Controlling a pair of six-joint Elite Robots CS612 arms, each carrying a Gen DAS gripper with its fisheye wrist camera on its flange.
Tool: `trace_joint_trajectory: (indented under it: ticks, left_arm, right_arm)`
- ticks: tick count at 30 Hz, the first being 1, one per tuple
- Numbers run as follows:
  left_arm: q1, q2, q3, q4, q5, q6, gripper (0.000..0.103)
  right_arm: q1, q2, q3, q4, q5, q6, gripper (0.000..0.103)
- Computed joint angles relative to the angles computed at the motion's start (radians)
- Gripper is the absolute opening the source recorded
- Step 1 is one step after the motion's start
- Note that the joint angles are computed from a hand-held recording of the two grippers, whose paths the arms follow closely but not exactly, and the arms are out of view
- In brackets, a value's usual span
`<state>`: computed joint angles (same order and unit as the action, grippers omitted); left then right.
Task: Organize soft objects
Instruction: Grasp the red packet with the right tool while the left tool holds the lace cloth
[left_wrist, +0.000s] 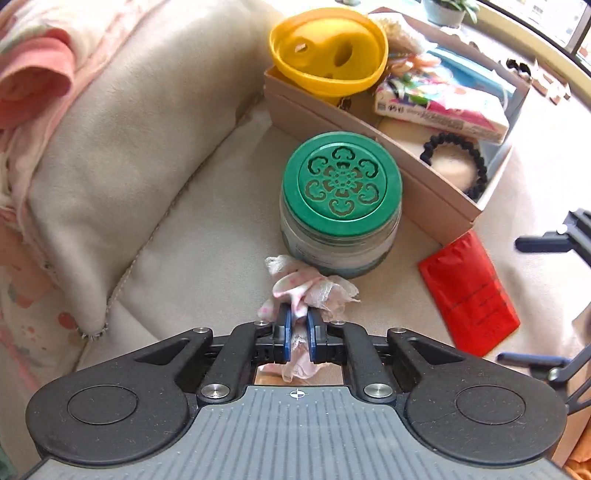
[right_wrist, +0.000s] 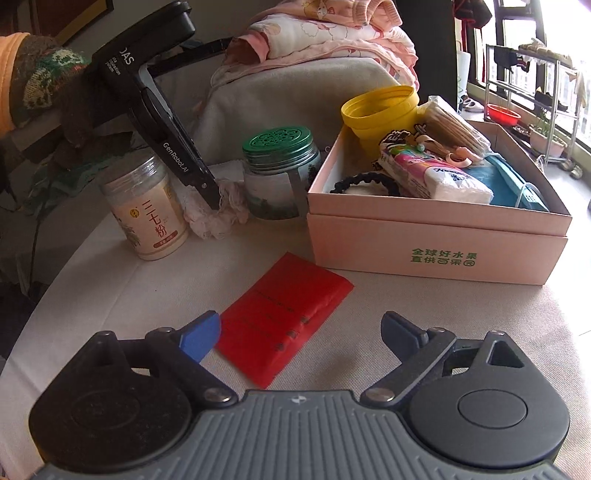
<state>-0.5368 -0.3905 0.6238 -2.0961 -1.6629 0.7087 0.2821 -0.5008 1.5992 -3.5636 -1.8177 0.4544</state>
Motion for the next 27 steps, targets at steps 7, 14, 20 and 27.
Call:
trace_joint_trajectory:
  ticks: [7,14,20,27]
  left_arm:
    - [0.019,-0.132,0.299,-0.366,-0.088,-0.114,0.011]
    - [0.017,-0.119,0.348,-0.479,-0.112,-0.205,0.011]
    - [0.005,-0.087,0.332,-0.469,-0.092,-0.241,0.011]
    - [0.0,-0.111,0.363,-0.488,-0.055,-0.249,0.011]
  right_arm:
    - [0.061,0.05,-0.172,0.273,-0.227,0.055,0.093]
    - [0.035,0.021,-0.069,0.126,-0.126,-0.109,0.063]
    - [0.021,-0.001,-0.027,0.108,-0.096,-0.121,0.045]
    - [0.026,-0.017,-0.014,0.042,-0.062,-0.188,0.036]
